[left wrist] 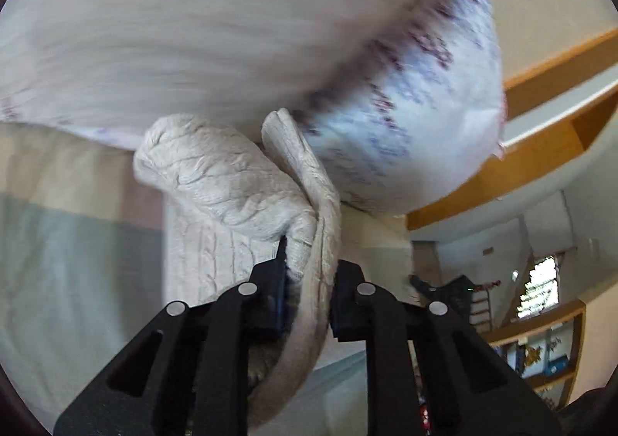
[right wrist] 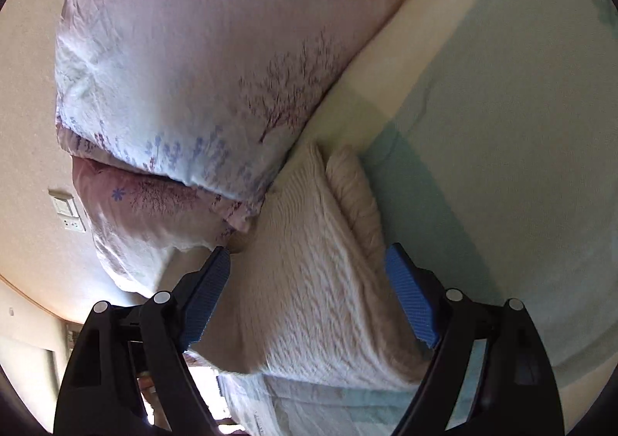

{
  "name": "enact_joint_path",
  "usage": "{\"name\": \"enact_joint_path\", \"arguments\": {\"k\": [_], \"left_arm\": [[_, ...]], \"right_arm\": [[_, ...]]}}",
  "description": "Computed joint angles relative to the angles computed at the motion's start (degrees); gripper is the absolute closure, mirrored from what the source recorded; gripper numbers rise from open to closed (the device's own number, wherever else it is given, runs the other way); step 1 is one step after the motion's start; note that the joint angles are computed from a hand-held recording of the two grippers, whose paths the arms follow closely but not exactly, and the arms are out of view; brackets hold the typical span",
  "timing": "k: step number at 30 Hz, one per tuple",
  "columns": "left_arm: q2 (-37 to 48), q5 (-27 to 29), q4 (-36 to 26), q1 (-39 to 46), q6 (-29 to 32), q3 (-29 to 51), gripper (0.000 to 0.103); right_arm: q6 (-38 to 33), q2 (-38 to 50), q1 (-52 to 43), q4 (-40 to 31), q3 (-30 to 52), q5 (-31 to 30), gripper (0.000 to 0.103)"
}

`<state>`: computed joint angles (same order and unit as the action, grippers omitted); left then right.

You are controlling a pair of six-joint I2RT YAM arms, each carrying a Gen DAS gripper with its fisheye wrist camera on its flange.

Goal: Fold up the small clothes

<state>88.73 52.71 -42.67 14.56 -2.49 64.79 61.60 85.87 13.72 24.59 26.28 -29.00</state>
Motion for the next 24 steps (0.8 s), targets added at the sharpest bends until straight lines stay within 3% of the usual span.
{"name": "enact_joint_path", "arguments": {"k": [2, 4, 6, 7, 8, 9, 10, 12, 14, 18, 21, 23, 24], "left_arm": [[1.7, 3.1, 11.5, -10.9, -12.8, -0.9, 0.086], [7.9, 7.6, 21.9, -20.5, -22.4, 0.4, 0.076], [11.4, 12.1, 34.3, -23.6, -33.7, -1.6, 0.073], [11.5, 13.3, 40.4, -23.2, -38.7, -4.0, 0.06], [10.5, 12.3, 42.3, -21.8, -39.4, -5.9, 0.05], [8.7, 9.1, 39.9, -19.9, -36.4, -7.0, 0.032], [7.1, 4.7, 35.1, -17.7, -31.0, -7.3, 0.028], [6.5, -3.4, 24.0, -14.8, -20.5, -5.7, 0.028], [8.2, -7.2, 17.0, -12.9, -13.9, -4.6, 0.028], [11.0, -13.0, 12.2, -13.8, -5.6, -6.4, 0.028], [12.8, -15.3, 15.0, -17.3, -6.4, -8.6, 0.026], [12.4, -15.9, 21.4, -19.2, -9.1, -10.6, 0.022], [12.3, -17.0, 24.3, -20.3, -10.4, -11.5, 0.026]], "right_arm": [[-1.3, 0.6, -2.4, -0.2, 0.8, -0.2, 0.019], [-3.7, 1.3, -4.6, -2.5, 2.7, -0.4, 0.019], [-6.0, 1.7, -6.8, -6.0, 4.7, -1.5, 0.019], [-6.6, 1.8, -7.8, -7.0, 5.3, -2.7, 0.019], [-7.4, 1.8, -9.0, -8.3, 5.9, -4.1, 0.014], [-9.0, 1.9, -10.2, -10.5, 6.9, -5.8, 0.012], [-10.6, 2.4, -10.9, -12.2, 7.8, -7.2, 0.009], [-14.0, 5.2, -11.7, -15.9, 10.4, -10.6, 0.009], [-15.8, 9.0, -11.4, -18.2, 13.0, -13.3, 0.009], [-17.1, 16.2, -7.3, -20.2, 18.2, -15.9, 0.009], [-18.1, 18.2, -4.6, -20.3, 19.7, -14.5, 0.011], [-18.0, 18.8, -3.4, -19.6, 19.8, -13.7, 0.054], [-16.6, 19.3, -2.4, -18.7, 19.6, -12.7, 0.057]]}}
